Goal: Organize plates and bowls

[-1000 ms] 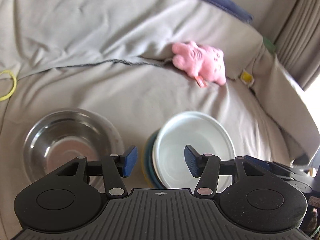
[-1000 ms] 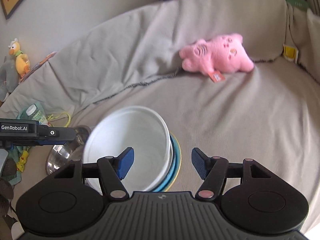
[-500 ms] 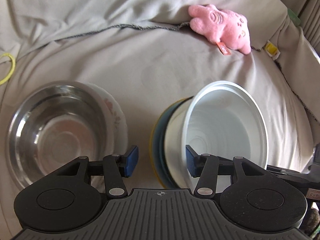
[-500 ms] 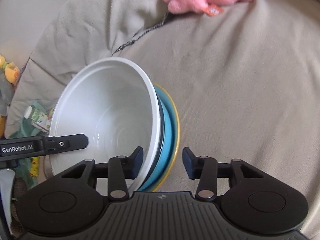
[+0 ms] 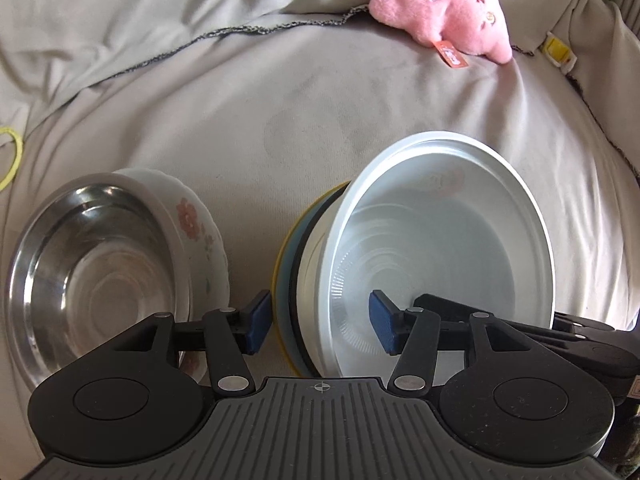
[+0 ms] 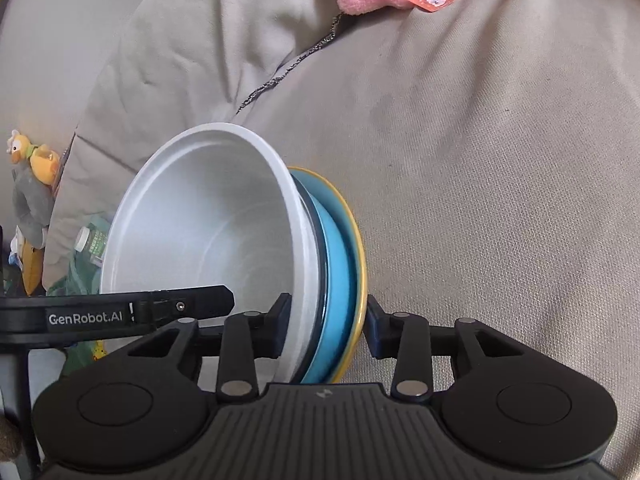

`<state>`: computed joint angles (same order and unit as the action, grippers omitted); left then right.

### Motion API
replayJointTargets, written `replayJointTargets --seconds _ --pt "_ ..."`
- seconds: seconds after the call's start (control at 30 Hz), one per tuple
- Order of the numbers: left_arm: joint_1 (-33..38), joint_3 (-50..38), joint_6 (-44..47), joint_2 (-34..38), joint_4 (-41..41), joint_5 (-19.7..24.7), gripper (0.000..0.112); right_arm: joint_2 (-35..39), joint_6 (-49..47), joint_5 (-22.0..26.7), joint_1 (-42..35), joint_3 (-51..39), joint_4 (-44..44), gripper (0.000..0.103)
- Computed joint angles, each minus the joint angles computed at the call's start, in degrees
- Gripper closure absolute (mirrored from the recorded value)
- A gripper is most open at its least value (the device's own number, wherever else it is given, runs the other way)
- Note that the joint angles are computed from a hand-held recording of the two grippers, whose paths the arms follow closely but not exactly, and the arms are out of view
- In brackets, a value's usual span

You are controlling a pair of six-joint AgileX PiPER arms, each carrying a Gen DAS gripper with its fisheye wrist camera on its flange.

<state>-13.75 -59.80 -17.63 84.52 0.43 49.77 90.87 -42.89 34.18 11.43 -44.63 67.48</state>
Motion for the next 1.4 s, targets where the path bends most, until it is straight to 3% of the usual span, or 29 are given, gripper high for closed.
replayJointTargets --seconds 0.13,0.23,0.37,0.47,0.63,1.03,1.13,1.2,1.4 --pt "1.2 -1.5 2.0 0.8 -3.0 1.8 0.055 -0.6 -1.5 0.0 -0.6 1.0 1.1 0.066" --pt "-0.8 -2.5 1.5 2.0 -2.6 1.8 0.055 -1.7 -1.7 1.1 -2.6 2.2 0.9 0.066" --pt "-3.6 -4.2 1.1 3.7 -1.8 1.7 0.055 -4.1 -0.9 -0.9 -3.5 4.0 -1.1 0.066" --pt "-6.6 -5.8 -0.5 4.4 1.8 2.7 0.057 -3.6 -3.7 1.5 -6.4 4.7 0.9 0.066" --pt "-12.8 -7.8 -4.7 6.6 11.9 8.0 0.070 -2.9 -4.3 2.4 -7.2 4.7 2.3 0.066" --pt "-11.1 -11.9 -1.5 9.6 9.3 13.0 0.071 0.5 -6.7 3.5 -6.5 3.2 5.3 0.054" --pt "-10.8 -13.0 -1.9 10.4 9.1 13.9 0.072 0.4 -7.5 2.4 -5.6 3.6 6.1 0.054" --pt "-10.5 -13.7 -2.8 10.5 9.0 14.9 0.080 0.4 -9.4 2.7 -6.0 4.2 7.6 0.054" --pt "-8.5 -14.0 -1.0 9.8 5.6 15.9 0.080 -0.4 -7.9 5.8 -8.3 5.6 7.0 0.053"
